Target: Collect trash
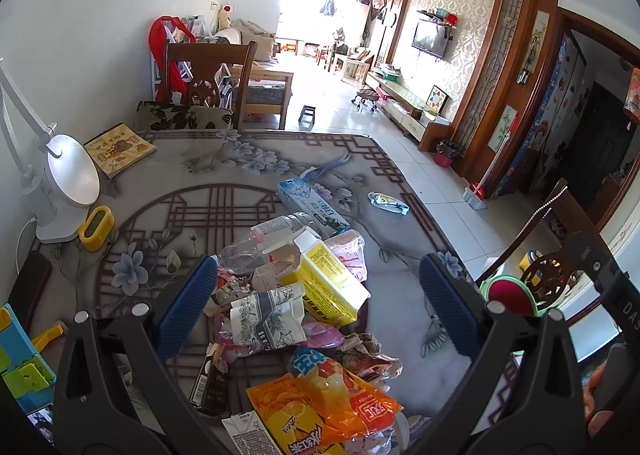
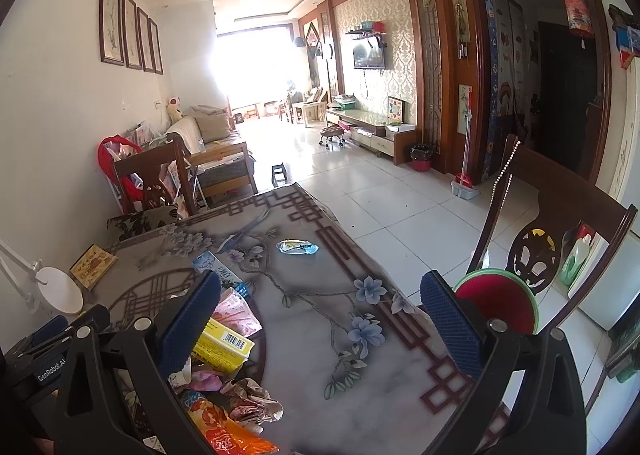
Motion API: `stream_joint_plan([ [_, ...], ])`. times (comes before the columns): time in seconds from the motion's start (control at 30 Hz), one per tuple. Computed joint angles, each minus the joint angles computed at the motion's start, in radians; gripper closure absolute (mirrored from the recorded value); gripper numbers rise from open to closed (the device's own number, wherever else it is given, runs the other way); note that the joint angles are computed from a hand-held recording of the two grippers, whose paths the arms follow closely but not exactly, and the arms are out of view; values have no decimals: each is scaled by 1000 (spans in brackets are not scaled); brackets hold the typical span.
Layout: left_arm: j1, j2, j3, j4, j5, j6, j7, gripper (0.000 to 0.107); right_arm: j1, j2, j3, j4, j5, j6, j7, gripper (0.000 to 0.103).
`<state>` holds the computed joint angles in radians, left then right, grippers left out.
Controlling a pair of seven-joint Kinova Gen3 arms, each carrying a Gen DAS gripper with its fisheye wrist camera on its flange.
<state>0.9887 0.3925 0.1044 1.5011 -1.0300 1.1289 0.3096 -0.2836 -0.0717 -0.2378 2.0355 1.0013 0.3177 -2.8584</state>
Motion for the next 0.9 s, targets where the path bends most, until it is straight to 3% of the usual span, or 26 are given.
stream_joint_plan([
  [0.9,3,1,2,3,15,-9,9,8,-17,9,4,7,5,8,-8,7],
])
